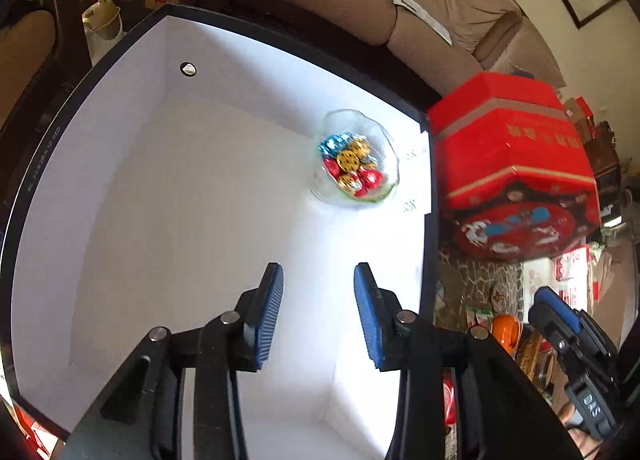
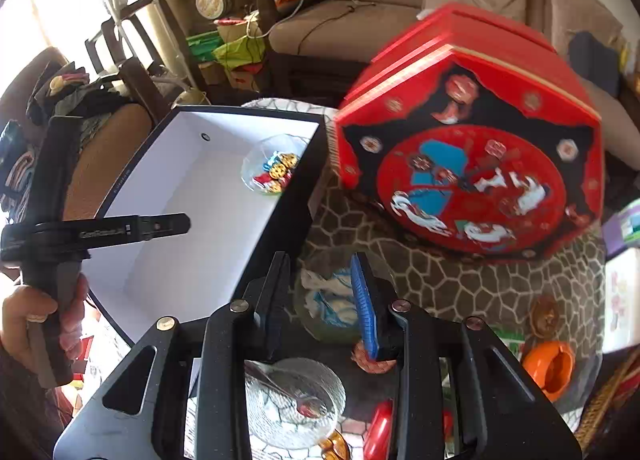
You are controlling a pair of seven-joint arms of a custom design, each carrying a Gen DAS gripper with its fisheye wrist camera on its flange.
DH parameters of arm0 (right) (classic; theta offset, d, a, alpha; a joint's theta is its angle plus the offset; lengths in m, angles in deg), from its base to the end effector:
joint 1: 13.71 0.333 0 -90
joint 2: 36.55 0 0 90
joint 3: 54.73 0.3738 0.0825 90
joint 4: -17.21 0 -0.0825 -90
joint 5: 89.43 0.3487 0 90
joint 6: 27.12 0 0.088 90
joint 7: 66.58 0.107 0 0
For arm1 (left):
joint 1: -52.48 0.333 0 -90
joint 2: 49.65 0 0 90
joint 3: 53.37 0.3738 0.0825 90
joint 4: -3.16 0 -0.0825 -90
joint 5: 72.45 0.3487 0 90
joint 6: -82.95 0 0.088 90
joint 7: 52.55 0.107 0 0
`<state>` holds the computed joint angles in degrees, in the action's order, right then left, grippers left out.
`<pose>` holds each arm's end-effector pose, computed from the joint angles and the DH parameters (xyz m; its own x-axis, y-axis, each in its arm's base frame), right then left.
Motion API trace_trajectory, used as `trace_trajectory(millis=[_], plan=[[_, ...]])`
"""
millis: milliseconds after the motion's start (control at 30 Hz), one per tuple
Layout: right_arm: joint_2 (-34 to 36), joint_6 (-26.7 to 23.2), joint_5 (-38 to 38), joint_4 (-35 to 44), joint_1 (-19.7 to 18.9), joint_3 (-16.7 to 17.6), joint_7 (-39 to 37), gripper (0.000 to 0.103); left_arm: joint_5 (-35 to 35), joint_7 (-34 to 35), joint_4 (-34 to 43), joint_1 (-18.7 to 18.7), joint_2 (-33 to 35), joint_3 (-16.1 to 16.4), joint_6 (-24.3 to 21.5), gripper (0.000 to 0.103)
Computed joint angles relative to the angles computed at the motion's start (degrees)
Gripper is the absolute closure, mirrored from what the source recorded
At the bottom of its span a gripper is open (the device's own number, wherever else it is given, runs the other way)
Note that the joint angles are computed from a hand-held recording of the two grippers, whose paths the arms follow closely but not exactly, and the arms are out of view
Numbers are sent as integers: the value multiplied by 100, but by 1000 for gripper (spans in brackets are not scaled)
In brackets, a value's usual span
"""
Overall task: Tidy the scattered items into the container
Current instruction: 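Open the left gripper and withdraw it from the box, then grasp the glass bowl of white-and-blue candies with the left gripper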
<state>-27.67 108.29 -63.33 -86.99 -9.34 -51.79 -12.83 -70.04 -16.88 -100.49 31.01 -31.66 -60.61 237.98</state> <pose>0.6094 0.0815 0.5646 0.5030 -0.8515 -0.1483 -0.7835 -0.3767 -0.4942 0.5887 -0.3115 0.5109 0.3011 -0.8403 0.4508 -0.8245 -0.4669 -0.3198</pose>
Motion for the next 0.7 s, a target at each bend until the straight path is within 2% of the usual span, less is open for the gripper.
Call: trace_trajectory(millis=[100, 200, 333, 500, 700], plan=[[23, -206, 205, -59, -193, -125, 94, 73, -164, 113, 31, -94, -28, -198, 221, 66], [179, -368, 422, -8, -383, -199, 275, 73, -176, 257, 473, -302, 198, -289, -24, 66], [503, -671, 911, 99, -639, -175, 521, 75, 82, 38, 1199, -692, 607, -155, -542, 66], [832, -912, 1506, 163, -886, -22, 567, 75, 358, -67, 2155, -956, 1203, 3, -1104, 66], [1016, -674, 1611, 109, -814, 80, 634, 75, 288, -286, 2445, -997, 1536, 61, -1242, 66]])
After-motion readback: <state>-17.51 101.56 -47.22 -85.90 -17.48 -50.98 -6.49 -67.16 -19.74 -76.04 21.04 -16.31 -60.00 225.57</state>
